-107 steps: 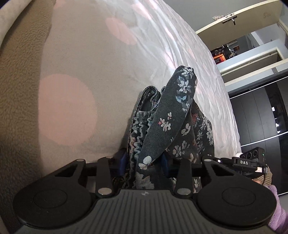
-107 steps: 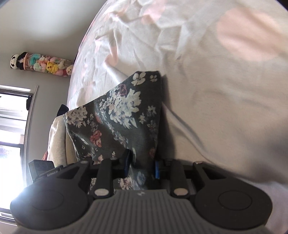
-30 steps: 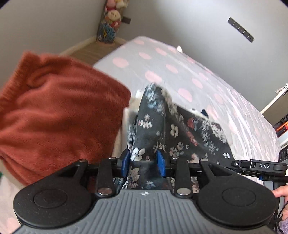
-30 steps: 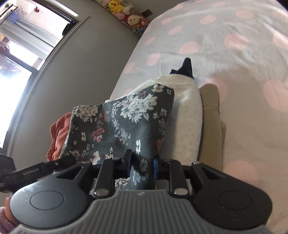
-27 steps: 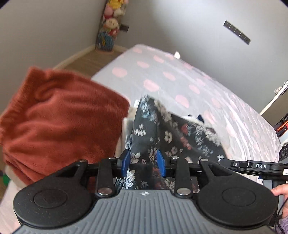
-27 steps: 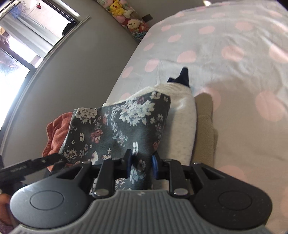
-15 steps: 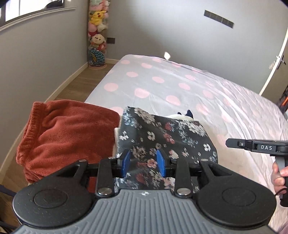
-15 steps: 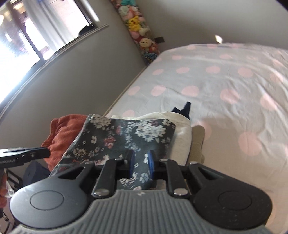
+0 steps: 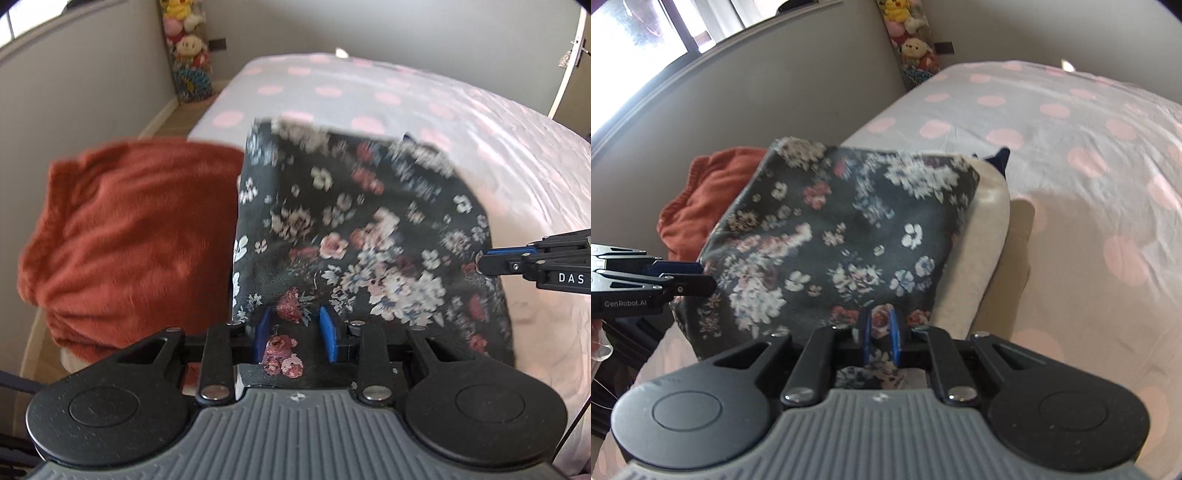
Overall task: Fold clothes
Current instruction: 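Lower the folded jeans onto the cream sweater stack with both grippers, then open both grippers and release the jeans on the stack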
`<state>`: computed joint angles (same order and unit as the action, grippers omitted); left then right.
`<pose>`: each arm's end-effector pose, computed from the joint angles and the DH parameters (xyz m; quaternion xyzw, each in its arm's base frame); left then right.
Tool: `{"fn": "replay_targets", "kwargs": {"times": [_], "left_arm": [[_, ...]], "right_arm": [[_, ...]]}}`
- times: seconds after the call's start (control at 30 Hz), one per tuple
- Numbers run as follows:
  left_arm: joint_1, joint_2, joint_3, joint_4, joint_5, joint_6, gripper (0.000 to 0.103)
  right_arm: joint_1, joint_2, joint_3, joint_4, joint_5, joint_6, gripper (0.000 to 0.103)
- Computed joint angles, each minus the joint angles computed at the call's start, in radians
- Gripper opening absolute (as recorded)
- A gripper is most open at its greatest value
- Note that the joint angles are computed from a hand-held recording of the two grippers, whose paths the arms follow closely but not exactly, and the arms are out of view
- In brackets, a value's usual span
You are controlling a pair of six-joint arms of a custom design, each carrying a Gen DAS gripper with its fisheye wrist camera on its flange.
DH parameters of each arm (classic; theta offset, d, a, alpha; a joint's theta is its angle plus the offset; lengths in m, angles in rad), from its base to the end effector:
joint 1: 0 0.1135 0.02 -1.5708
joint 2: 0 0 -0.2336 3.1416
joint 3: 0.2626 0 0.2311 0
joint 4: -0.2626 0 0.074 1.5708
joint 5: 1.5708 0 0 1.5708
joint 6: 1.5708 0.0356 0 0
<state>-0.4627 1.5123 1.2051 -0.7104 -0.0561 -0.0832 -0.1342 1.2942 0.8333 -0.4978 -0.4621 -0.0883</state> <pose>0.2647 -0.1298 0.2432 0.1739 0.9458 -0.0476 0.2701 0.2435 -0.0169 0.2060 -0.0477 0.9295 0.1844 0.3157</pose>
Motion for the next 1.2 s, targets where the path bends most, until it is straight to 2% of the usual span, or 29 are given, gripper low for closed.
{"fn": "replay_targets", "kwargs": {"times": [0.03, 0.2, 0.37, 0.5, 0.63, 0.83, 0.97, 1.03, 1.2], "left_arm": [[0.011, 0.01, -0.014, 0.014, 0.009, -0.002, 0.028], [0.057, 0.051, -0.068, 0.09, 0.063, -0.013, 0.028], [0.078, 0.021, 0.026, -0.016, 0.097, 0.035, 0.028], [0.095, 0.015, 0.133, -0.042, 0.115, 0.074, 0.028], [0.093, 0.125, 0.264, -0.019, 0.095, 0.075, 0.028], [0.089, 0.348, 0.436, 0.026, 0.079, 0.048, 0.024], [0.101, 0.428, 0.458, 0.047, 0.079, 0.042, 0.025], [0.113, 0.464, 0.457, 0.08, 0.1, 0.029, 0.025], [0.147, 0.517, 0.445, 0.145, 0.162, -0.012, 0.025]], "right_arm": [[0.004, 0.016, -0.009, 0.02, 0.005, -0.005, 0.006], [0.011, 0.087, -0.042, 0.106, 0.001, -0.014, 0.006], [-0.02, 0.067, -0.001, 0.044, -0.031, -0.059, 0.008], [-0.053, 0.047, 0.063, 0.008, -0.071, -0.07, 0.009], [-0.025, 0.105, 0.167, 0.018, -0.025, -0.046, 0.012], [0.012, 0.286, 0.323, 0.04, 0.042, -0.02, 0.013], [0.001, 0.399, 0.365, 0.084, 0.053, -0.02, 0.011], [-0.008, 0.446, 0.379, 0.107, 0.047, -0.026, 0.007], [-0.026, 0.549, 0.415, 0.152, 0.024, -0.032, 0.007]]}}
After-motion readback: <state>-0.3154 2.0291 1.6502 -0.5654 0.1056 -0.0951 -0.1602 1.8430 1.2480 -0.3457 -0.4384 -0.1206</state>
